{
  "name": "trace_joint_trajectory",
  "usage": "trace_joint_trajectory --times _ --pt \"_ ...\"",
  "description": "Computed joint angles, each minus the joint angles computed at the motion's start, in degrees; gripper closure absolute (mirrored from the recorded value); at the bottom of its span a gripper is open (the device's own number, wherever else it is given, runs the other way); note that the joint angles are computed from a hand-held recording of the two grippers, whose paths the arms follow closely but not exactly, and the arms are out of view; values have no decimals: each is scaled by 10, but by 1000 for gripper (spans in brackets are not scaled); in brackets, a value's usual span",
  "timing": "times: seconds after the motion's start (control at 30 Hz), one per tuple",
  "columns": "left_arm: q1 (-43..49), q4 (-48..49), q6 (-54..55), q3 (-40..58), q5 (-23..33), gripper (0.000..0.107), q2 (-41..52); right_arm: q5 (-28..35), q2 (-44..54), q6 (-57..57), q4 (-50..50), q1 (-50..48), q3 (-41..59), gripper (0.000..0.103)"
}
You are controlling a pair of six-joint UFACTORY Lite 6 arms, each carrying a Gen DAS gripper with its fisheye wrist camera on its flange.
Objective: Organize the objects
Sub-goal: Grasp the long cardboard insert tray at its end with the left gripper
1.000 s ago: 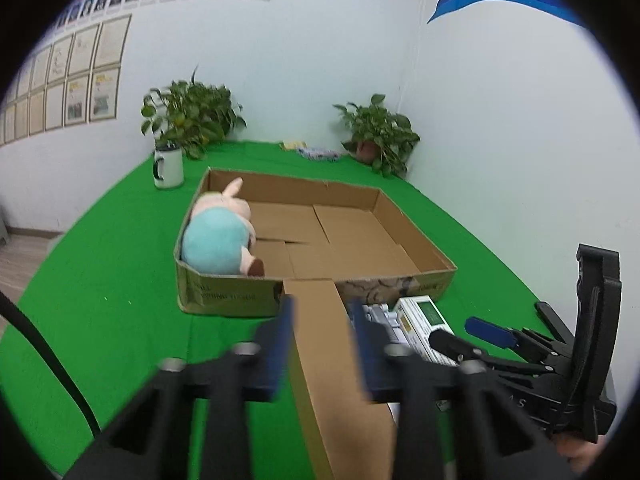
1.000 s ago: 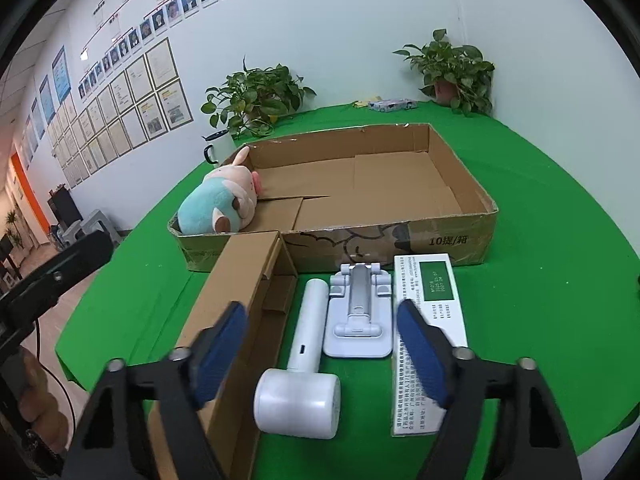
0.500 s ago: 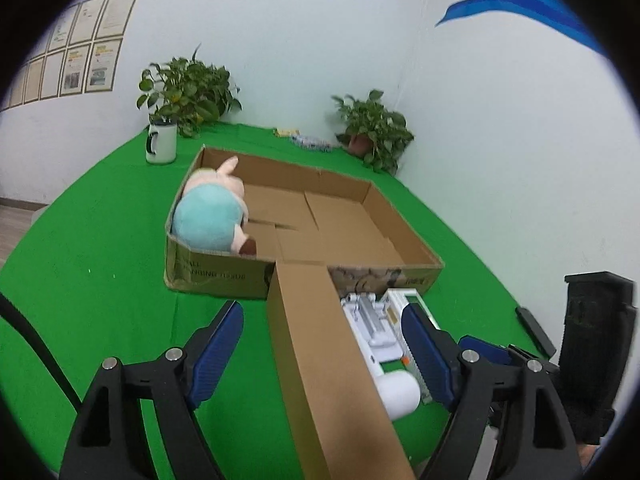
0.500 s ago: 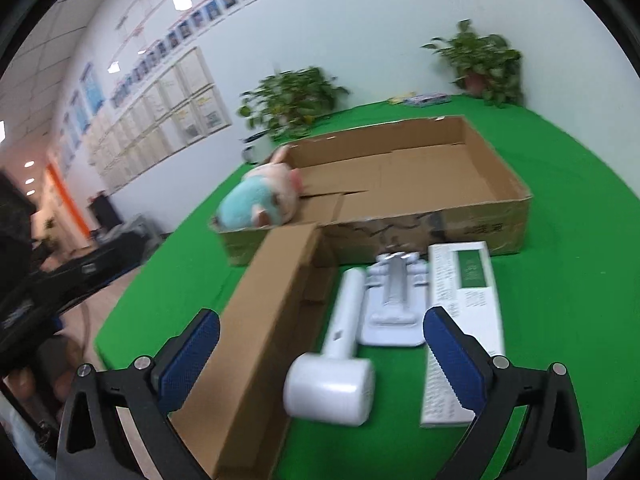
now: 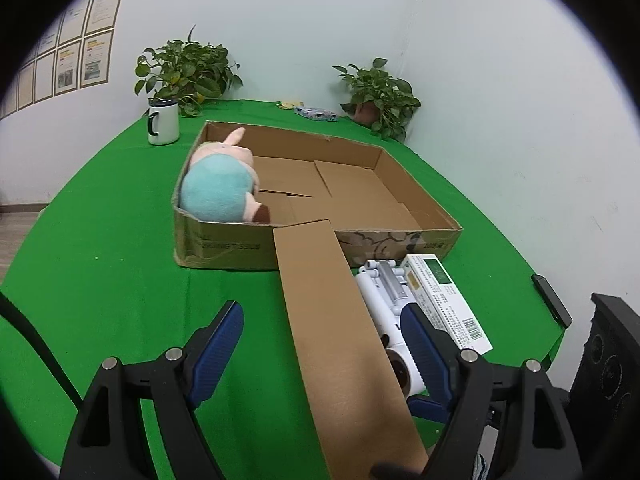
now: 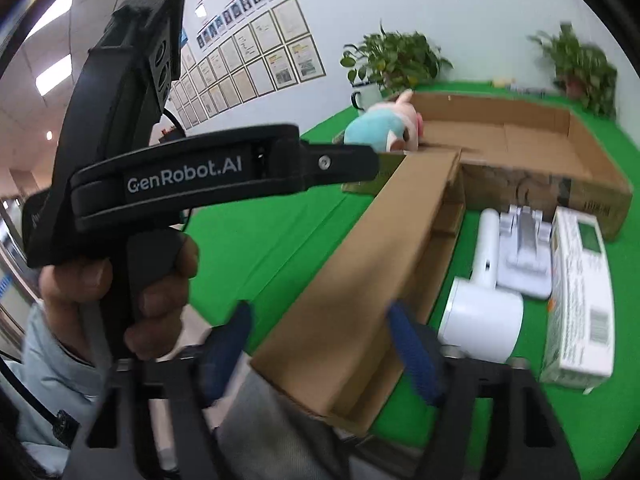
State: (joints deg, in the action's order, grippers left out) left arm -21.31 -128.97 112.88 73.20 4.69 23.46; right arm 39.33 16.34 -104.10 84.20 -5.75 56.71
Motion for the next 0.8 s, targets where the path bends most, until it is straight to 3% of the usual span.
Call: trace_joint_trajectory --times 0.07,0.13,0.23,0.27,0.37,0.4,0.5,0.57,0.73,0.8 --pt "11 7 -4 -14 0 27 -13 -40 -7 -23 22 27 -1 63" --pt "23 3 6 -31 0 27 -28 -67 0 -30 33 60 9 64" --pt "39 75 -57 -47 1 27 -39 -64 13 -17 23 91 26 63" --pt "43 114 -96 -48 0 27 -40 -62 12 -22 28 96 25 56" --pt "57 149 -124 -61 13 27 -44 -50 1 -67 83 92 9 18" --pt "61 148 -120 -64 17 27 -42 -43 2 -69 96 82 10 16" --pt "69 199 -171 -57 18 27 -24 -38 27 -22 80 49 39 16" --pt "78 269 -248 -47 26 27 -2 -50 49 11 59 41 62 16" --pt "79 355 -325 -27 17 29 46 -90 98 66 22 54 110 17" --pt "77 340 -303 -34 21 38 50 -107 113 78 23 64 120 27"
